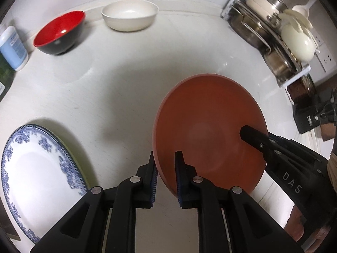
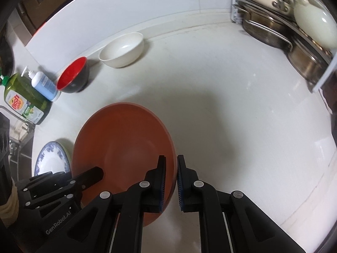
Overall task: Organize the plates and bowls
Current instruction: 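Lift the pink bowl with both grippers and carry it across the counter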
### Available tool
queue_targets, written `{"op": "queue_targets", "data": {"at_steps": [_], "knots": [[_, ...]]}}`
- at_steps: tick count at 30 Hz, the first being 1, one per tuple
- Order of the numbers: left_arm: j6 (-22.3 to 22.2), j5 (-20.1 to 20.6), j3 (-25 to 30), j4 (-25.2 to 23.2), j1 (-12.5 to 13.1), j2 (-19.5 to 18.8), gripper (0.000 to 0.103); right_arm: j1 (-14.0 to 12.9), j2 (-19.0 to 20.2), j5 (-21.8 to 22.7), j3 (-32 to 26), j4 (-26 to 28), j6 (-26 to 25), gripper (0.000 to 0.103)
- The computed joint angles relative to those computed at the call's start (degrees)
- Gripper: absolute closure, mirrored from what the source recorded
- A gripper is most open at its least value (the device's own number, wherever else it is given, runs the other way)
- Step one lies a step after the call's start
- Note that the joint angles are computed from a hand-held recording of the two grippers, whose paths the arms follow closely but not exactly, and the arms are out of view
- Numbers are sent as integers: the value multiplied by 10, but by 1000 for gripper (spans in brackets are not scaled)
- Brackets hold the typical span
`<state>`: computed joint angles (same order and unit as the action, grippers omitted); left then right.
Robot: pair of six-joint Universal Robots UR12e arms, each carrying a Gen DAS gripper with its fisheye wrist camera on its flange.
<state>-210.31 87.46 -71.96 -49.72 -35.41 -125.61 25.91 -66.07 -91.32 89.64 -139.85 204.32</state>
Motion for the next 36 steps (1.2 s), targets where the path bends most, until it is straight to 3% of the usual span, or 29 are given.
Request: {"op": "queue_targets", "data": {"at_steps": [36], "knots": [[-19,7,36,-53,-14,-25,84,-16,2,33,27,10,3,91]]}}
